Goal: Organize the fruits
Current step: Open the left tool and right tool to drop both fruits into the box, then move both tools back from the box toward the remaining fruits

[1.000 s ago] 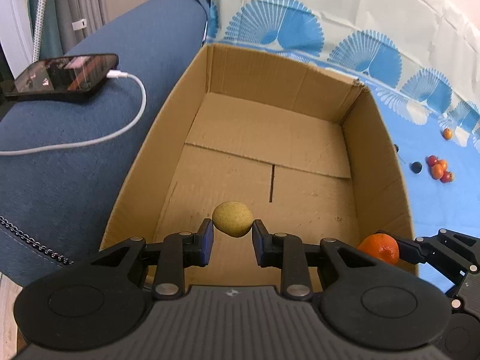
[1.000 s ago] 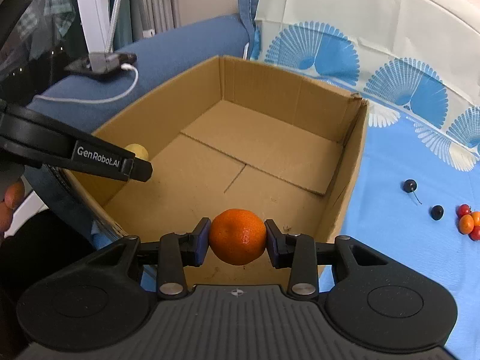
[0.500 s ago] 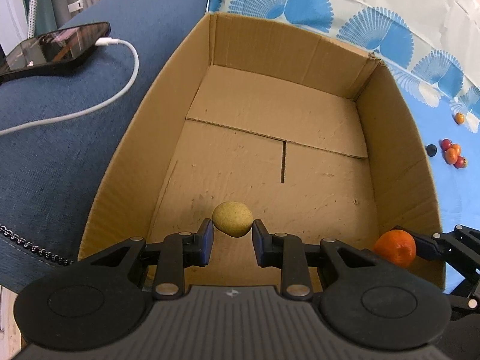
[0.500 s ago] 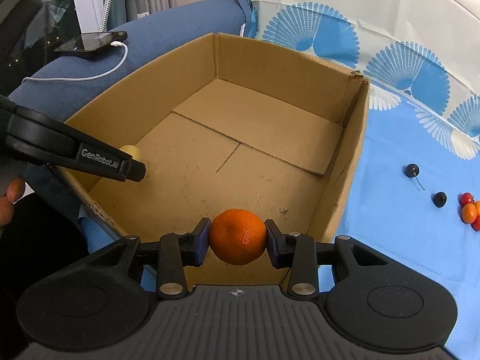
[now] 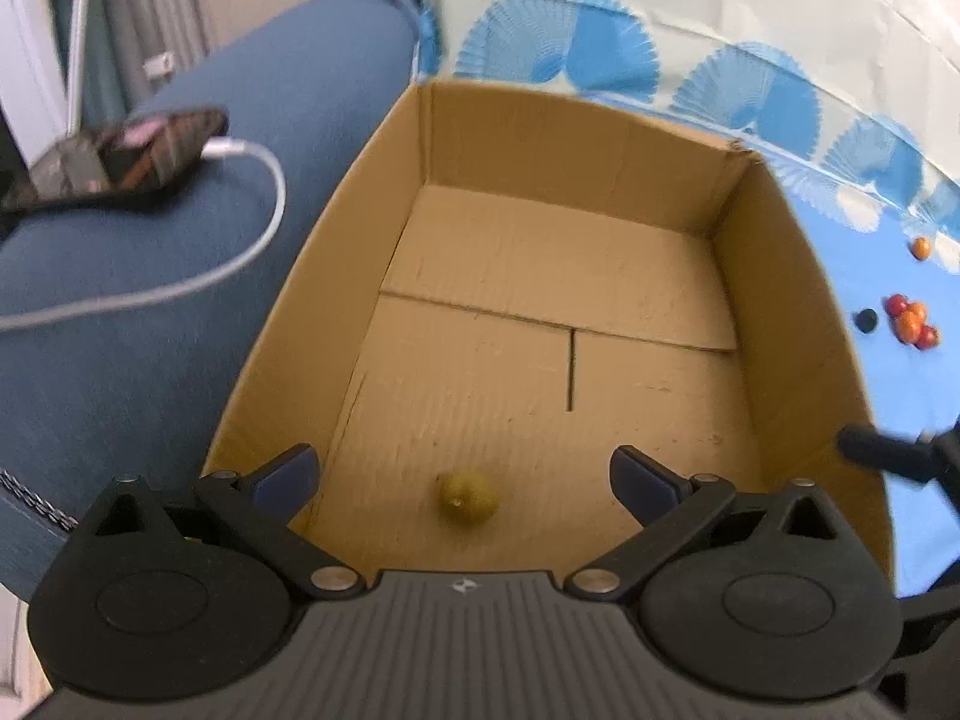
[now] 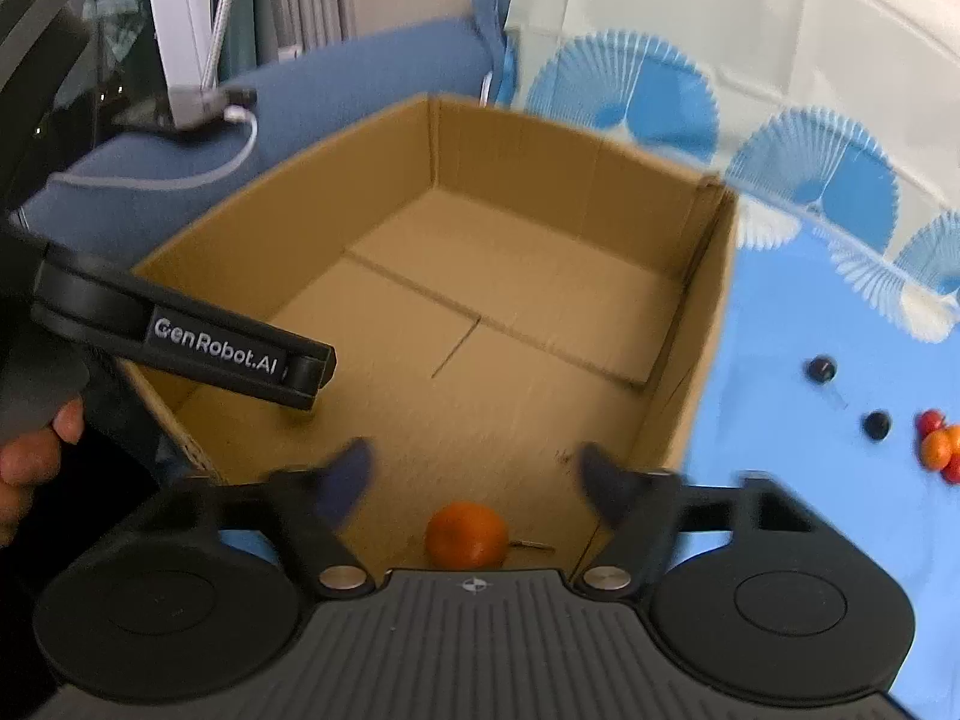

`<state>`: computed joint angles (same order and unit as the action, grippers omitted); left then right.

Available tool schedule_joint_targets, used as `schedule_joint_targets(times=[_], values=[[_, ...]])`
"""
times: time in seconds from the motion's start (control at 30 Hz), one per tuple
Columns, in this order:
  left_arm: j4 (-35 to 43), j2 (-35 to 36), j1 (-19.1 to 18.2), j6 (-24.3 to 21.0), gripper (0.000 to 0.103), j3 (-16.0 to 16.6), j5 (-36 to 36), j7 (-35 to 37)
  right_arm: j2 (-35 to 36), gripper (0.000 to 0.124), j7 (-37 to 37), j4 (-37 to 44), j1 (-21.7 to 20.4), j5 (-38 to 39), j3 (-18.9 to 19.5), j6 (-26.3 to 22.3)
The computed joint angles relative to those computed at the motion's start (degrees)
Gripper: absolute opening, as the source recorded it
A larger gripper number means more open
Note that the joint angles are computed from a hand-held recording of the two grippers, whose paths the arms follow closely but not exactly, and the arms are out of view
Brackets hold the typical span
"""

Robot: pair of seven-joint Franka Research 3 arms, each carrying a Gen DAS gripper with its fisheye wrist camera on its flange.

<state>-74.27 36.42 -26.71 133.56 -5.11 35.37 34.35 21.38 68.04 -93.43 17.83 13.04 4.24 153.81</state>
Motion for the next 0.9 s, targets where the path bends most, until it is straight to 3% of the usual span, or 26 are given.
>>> schedule_joint_targets(times=[0.13,0.37,0.57,0.9], values=[[-1.09,-2.22,-0.63,-1.42,0.103,-0.37,0.43,1.63,-3.21,0.100,-2.69,-2.01,-0.81,1.00,0.59,-0.01],[-12.95,-12.55,-2.41,-0.34,0.103,-0.94,6.16,-9.27,-12.07,0.102,4.45,-9.86,-0.68,2.32,-0.39,-2.74],[-18.19,-17.78,-2.25,-1.69,0.103,-3.00,12.13,-17.33,-19.41,0.102,5.04,-18.16,-0.73,2.95,0.14,3.04],[-23.87,-23.72,-2.72,-4.06,0.103,-7.16,17.01,-23.39,-28.65,0.102,3.52,-27.71,-0.13,5.63,0.24,11.11]])
